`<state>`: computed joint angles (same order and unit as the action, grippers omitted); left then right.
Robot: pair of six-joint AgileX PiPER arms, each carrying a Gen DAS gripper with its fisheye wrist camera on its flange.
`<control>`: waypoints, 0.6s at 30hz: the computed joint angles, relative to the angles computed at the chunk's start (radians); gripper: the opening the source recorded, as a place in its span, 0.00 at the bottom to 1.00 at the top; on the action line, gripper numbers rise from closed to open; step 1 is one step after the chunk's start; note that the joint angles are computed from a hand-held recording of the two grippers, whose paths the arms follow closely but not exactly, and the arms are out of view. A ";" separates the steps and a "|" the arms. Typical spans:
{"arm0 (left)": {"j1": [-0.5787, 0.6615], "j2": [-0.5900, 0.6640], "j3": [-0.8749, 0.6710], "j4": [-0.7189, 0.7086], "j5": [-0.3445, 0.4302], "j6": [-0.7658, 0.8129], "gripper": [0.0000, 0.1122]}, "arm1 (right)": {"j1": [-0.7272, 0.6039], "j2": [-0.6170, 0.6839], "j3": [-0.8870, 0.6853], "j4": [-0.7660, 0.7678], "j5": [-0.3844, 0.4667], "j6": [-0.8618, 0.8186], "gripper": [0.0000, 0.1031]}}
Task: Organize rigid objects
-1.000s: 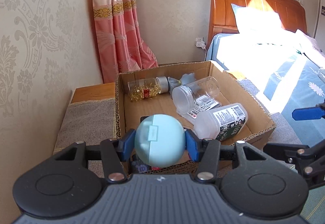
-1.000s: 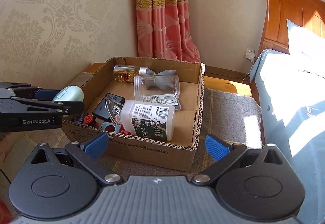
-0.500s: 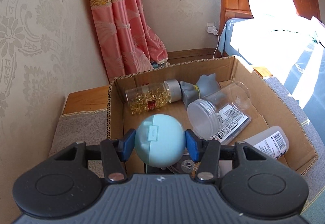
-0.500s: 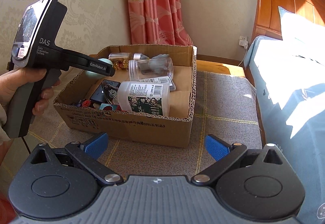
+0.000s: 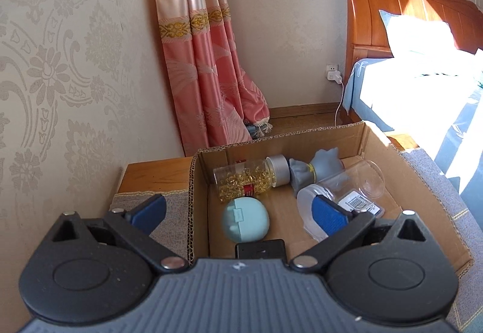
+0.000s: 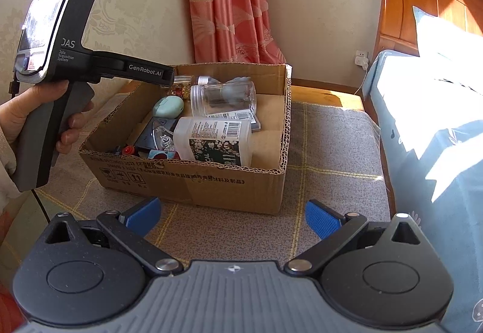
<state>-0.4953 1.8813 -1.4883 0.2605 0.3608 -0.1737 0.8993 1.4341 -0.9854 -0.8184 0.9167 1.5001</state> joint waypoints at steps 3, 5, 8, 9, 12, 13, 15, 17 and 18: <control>-0.018 -0.095 0.102 0.138 -0.003 -0.140 0.91 | 0.009 0.005 -0.016 0.008 0.027 0.000 1.00; -0.038 -0.172 0.186 0.248 0.012 -0.257 0.91 | 0.016 0.016 -0.035 0.020 0.059 0.002 1.00; -0.063 -0.281 0.304 0.358 0.041 -0.388 0.91 | 0.028 0.031 -0.060 0.040 0.107 0.007 1.00; -0.071 -0.321 0.342 0.354 0.063 -0.401 0.91 | 0.031 0.037 -0.067 0.047 0.121 0.009 1.00; -0.067 -0.407 0.426 0.228 0.098 -0.305 0.91 | 0.047 0.052 -0.090 0.069 0.164 0.020 1.00; -0.069 -0.430 0.449 0.203 0.111 -0.287 0.91 | 0.056 0.056 -0.096 0.075 0.178 0.026 1.00; -0.083 -0.469 0.487 0.197 0.146 -0.288 0.91 | 0.076 0.062 -0.110 0.078 0.204 0.041 1.00; -0.096 -0.503 0.517 0.186 0.171 -0.282 0.91 | 0.096 0.069 -0.127 0.080 0.232 0.051 1.00; -0.096 -0.522 0.531 0.165 0.175 -0.265 0.91 | 0.111 0.074 -0.139 0.080 0.251 0.057 1.00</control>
